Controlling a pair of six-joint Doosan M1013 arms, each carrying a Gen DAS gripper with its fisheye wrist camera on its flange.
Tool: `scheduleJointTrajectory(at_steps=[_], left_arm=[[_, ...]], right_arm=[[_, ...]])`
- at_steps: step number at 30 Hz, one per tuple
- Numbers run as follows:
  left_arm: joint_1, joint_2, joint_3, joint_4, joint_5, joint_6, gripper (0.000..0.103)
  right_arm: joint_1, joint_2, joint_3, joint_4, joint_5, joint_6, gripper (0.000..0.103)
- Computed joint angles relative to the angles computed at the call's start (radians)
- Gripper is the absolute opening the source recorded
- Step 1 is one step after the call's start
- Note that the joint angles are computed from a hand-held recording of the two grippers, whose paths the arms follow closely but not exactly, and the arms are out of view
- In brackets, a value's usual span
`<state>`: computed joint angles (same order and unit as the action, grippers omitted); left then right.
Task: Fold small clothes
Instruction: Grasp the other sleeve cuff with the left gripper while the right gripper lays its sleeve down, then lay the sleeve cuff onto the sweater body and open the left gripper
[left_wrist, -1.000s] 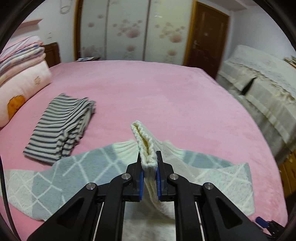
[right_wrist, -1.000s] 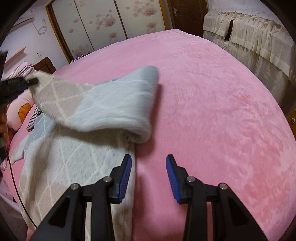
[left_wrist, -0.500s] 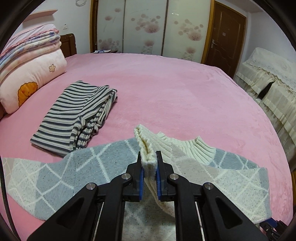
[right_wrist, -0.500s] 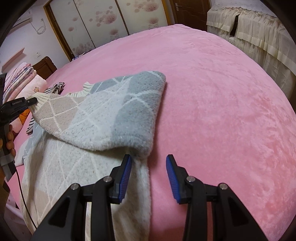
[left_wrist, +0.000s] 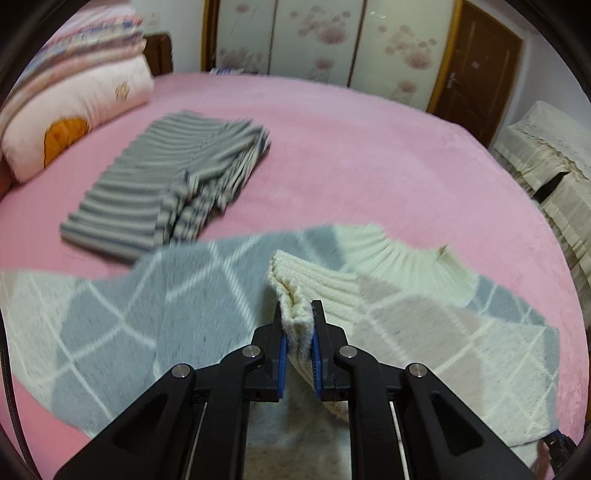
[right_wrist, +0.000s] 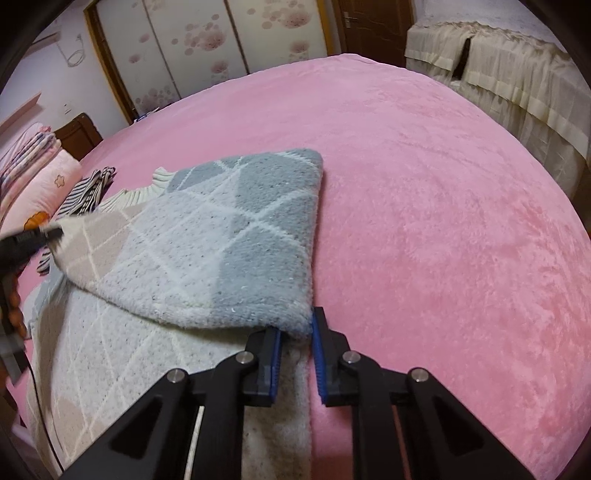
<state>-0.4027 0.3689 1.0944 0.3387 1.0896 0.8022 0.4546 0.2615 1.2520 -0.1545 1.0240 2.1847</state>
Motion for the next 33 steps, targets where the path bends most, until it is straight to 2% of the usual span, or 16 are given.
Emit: scheduleJointTrajectory(at_steps=[9,11,14,17,19,21,26,30,33], left_arm=[[0.023,-0.011,0.053,-0.067,-0.03,-0.018,0.019],[0.032,-0.013,0.05,-0.109,-0.032,0.003,0.032],[0.037,-0.019,0.039,-0.145,-0.009,0.041,0.045],[0.031,-0.039,0.042,-0.136,0.004,0.088,0.046],[0.021,-0.05,0.036,-0.105,0.019,0.118,0.046],[0.011,-0.061,0.032,-0.078,0.013,0.139,0.047],[-0.003,-0.041,-0.024,-0.078,-0.001,0.172,0.054],[-0.01,0.013,-0.086,-0.087,0.029,0.171,0.054],[-0.009,0.047,-0.113,-0.091,0.056,0.163,0.054]], right_arm=[[0.004,0.012,-0.017,-0.013,0.034,-0.005,0.014],[0.002,0.014,-0.029,0.01,0.049,-0.034,0.016],[-0.006,0.006,-0.042,0.061,0.069,-0.082,0.022],[-0.014,-0.016,-0.045,0.099,0.069,-0.119,0.028],[-0.02,-0.029,-0.049,0.099,0.066,-0.128,0.04],[-0.024,-0.037,-0.062,0.071,0.057,-0.121,0.043],[-0.042,0.012,-0.152,0.035,0.041,-0.12,0.043],[-0.053,0.097,-0.249,0.08,0.059,-0.159,0.022],[-0.05,0.153,-0.306,0.102,0.098,-0.178,0.019]])
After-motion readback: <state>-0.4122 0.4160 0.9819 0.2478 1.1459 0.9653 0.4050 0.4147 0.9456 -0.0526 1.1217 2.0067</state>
